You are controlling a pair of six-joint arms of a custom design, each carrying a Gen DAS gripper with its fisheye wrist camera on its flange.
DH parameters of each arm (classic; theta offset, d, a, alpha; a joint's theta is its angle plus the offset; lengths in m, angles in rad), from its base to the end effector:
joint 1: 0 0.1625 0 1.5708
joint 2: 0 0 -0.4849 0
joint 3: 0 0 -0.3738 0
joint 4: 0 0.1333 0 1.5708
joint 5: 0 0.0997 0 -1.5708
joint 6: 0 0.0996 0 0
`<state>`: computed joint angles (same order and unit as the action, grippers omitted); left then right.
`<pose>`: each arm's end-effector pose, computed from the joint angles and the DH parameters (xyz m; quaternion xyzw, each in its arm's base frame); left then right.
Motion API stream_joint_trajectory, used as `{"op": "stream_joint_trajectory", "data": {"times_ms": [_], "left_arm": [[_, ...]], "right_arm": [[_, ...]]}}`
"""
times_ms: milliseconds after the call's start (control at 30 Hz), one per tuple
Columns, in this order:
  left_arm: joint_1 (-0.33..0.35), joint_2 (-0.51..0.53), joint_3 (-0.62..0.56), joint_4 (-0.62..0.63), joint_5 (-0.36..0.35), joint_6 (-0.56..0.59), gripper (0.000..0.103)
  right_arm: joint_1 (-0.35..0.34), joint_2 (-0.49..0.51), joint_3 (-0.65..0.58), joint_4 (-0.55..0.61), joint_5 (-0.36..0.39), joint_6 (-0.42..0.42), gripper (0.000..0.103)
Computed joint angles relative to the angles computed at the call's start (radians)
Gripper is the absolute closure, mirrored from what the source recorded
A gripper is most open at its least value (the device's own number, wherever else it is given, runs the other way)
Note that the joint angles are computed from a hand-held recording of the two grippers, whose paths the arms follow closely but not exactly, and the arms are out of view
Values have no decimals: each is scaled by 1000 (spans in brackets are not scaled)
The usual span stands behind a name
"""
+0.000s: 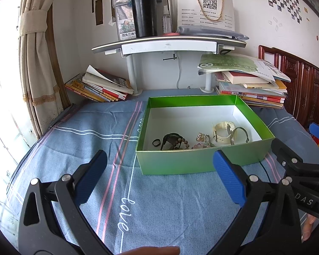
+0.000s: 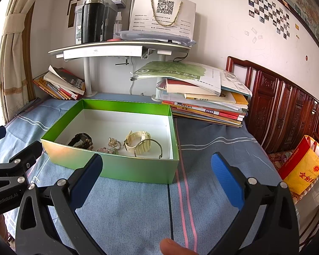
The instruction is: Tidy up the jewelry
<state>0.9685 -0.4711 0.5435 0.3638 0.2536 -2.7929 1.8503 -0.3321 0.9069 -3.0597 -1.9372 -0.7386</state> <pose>-0.2557 -0.7774 0.2546 0.0129 0.7435 -0.4868 0.4583 0.3440 -0.8445 0.1396 0.3598 -0.8096 0.3853 0.2579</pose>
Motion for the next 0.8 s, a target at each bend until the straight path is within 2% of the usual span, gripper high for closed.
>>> {"op": "stream_joint_trajectory", "data": {"times_ms": [800], "left_arm": [[7, 6, -7, 53, 3, -46, 4]], "right_arm": [[-4, -1, 7, 3, -4, -9, 3]]}}
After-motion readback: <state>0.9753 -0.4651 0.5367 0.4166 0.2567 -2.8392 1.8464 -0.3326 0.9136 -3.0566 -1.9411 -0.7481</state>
